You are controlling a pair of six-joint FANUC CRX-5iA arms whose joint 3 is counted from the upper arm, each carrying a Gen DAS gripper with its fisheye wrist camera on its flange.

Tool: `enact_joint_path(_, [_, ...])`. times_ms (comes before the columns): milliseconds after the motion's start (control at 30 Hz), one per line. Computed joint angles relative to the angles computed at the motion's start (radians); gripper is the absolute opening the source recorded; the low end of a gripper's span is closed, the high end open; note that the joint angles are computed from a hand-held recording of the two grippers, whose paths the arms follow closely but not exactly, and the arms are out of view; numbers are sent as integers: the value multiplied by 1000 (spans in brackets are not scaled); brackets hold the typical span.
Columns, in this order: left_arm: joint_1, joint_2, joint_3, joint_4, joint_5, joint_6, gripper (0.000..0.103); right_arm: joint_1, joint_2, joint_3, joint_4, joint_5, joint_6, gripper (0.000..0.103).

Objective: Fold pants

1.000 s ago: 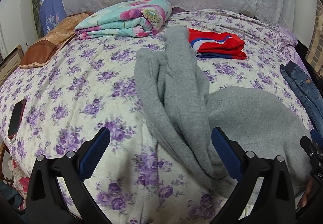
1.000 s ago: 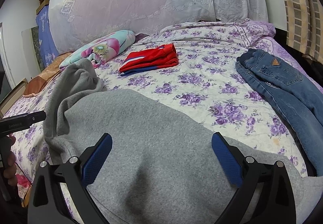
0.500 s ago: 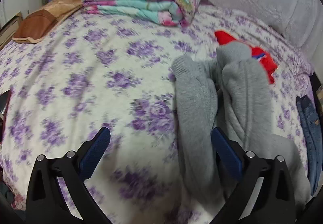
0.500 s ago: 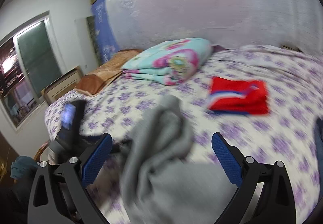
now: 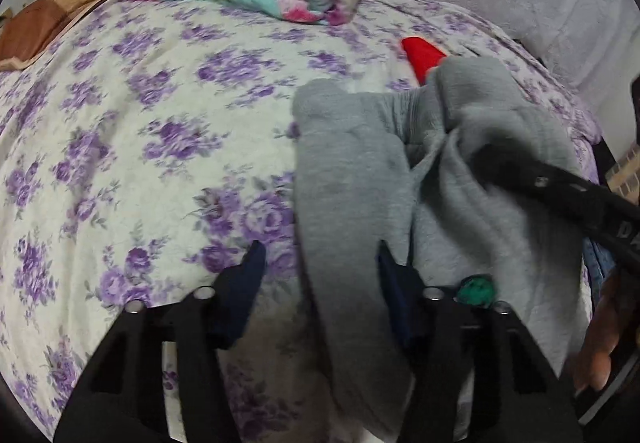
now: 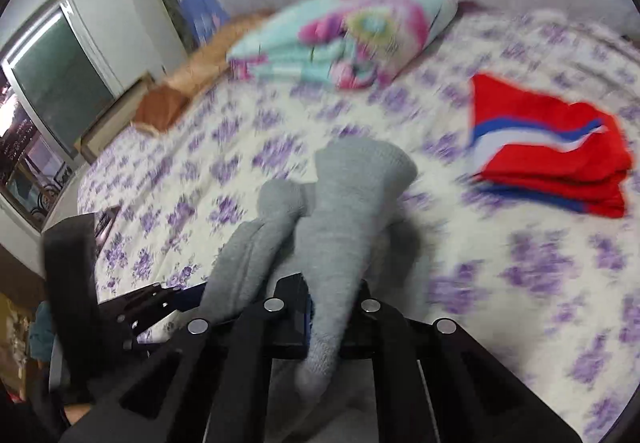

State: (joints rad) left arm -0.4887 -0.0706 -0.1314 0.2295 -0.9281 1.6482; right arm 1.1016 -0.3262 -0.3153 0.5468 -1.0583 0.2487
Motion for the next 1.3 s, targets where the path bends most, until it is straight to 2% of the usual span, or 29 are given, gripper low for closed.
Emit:
enact_joint_path(100, [-1, 8, 9, 22, 6, -23, 50, 94, -124, -95, 126, -52, -108, 8])
enact_joint_path(167, [-2, 18, 10, 48, 23, -27, 86, 172, -191, -132, 190, -108, -145, 8])
enact_joint_path(233, [1, 26, -23, 145, 64, -81, 86, 207, -220, -144, 210, -138, -140, 8])
enact_joint_path(333, [-13, 53, -44, 287, 61, -228, 14, 224, -223, -138, 219, -179, -116, 8])
enact_joint_path(367, [-12, 42, -67, 331, 71, -257, 13, 231, -226, -135, 224, -196, -114, 8])
enact_joint_path(433, [-6, -34, -135, 380, 139, -298, 12, 241, -221, -124, 251, -224, -112, 8])
enact_joint_path(500, [26, -143, -210, 438, 188, -340, 12, 221, -193, -87, 288, -226, -67, 8])
enact_joint_path(600, [104, -308, -300, 543, 200, -410, 11, 144, -109, 15, 329, -154, 71, 8])
enact_joint_path(667, [160, -405, -331, 558, 184, -418, 11, 72, -11, 138, 316, -53, 216, 8])
enact_joint_path(767, [310, -576, -375, 546, 149, -395, 11, -9, 162, 360, 186, 87, 456, 8])
enact_joint_path(800, [385, -626, -376, 520, 107, -365, 11, -28, 225, 438, 124, 123, 538, 8])
enact_joint_path(833, [450, -652, -368, 492, 59, -339, 12, -54, 292, 536, 9, 148, 655, 9])
enact_joint_path(867, [504, -664, -355, 451, 11, -307, 14, -76, 379, 630, -78, 152, 746, 18])
enact_joint_path(900, [547, -656, -328, 358, -43, -245, 18, -90, 467, 712, -113, 103, 785, 33])
enact_joint_path(933, [555, -627, -288, 230, -96, -161, 41, -93, 539, 776, -95, 27, 772, 67])
enact_joint_path(967, [553, -602, -263, 135, -135, -91, 57, -99, 612, 818, -72, -66, 719, 72])
enact_joint_path(1000, [581, -571, -261, 75, -188, -55, 57, -105, 650, 848, -100, -128, 703, 69])
enact_joint_path(1033, [615, -562, -271, 67, -222, -43, 57, -110, 655, 836, -133, -158, 684, 63])
enact_joint_path(1067, [684, -568, -313, 111, -237, -59, 57, -100, 625, 782, -143, -176, 645, 63])
enact_joint_path(1133, [745, -606, -339, 153, -223, -100, 57, -58, 481, 582, -86, -106, 559, 67])
enact_joint_path(1200, [714, -610, -311, 150, -177, -110, 62, 22, 306, 377, 24, -85, 435, 78])
enact_joint_path(1233, [686, -599, -297, 170, -147, -126, 71, 73, 219, 286, 83, -103, 375, 89])
enact_joint_path(1267, [640, -594, -289, 158, -118, -116, 77, 151, 132, 198, 169, -172, 263, 96])
enact_joint_path(1300, [560, -559, -252, 131, -74, -105, 79, 225, 45, 114, 235, -208, 204, 98])
